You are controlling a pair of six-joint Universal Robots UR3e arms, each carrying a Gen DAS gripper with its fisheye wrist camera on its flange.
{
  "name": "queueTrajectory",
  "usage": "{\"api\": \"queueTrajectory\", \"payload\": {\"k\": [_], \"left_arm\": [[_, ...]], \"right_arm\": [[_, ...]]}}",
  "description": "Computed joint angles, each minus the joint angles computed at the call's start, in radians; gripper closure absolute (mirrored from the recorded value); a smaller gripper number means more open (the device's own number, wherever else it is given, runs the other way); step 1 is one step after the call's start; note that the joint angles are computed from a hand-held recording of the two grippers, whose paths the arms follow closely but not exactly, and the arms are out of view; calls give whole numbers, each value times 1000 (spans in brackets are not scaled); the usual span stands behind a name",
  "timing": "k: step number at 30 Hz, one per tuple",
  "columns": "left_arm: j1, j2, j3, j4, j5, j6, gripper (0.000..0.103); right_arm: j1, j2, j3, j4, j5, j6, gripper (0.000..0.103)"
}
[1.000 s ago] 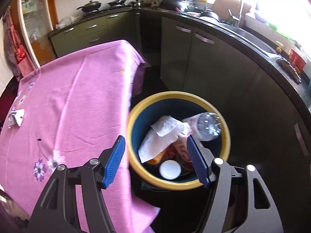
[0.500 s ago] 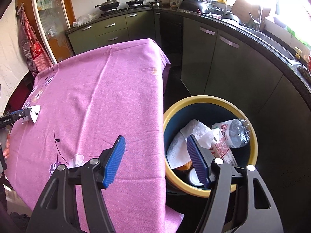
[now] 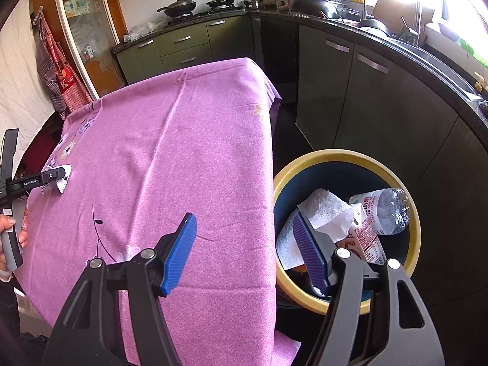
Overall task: Collect trash
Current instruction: 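Lower the left gripper onto the silver snack wrapper and grasp it, then carry the wrapper over the bin and open the left gripper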
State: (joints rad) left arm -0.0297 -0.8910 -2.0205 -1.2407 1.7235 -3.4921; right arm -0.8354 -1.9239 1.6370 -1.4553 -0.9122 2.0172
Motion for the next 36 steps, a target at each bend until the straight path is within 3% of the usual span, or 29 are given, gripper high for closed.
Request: {"api": "queueTrajectory", "payload": {"k": [2, 10, 18, 24, 30, 36], "left_arm": [[7, -2, -4, 0, -5, 9, 21], [43, 20, -21, -12, -49, 59, 37], [57, 85, -2, -47, -80, 115, 41], [-57, 44, 75, -55, -52, 86, 41], [-345, -177, 271, 4, 28, 11, 41], [-543, -526, 585, 69, 15, 48, 41]], "right_arm": [[0, -1, 6, -1, -1, -2, 38], [1, 0, 9, -1, -7, -4, 38], [11, -2, 12, -6, -9, -6, 38], [7, -12, 14, -1, -11, -13, 38], [-87, -26, -6, 44, -10, -48, 38], [-296, -47, -47, 137, 18, -144, 38]]}}
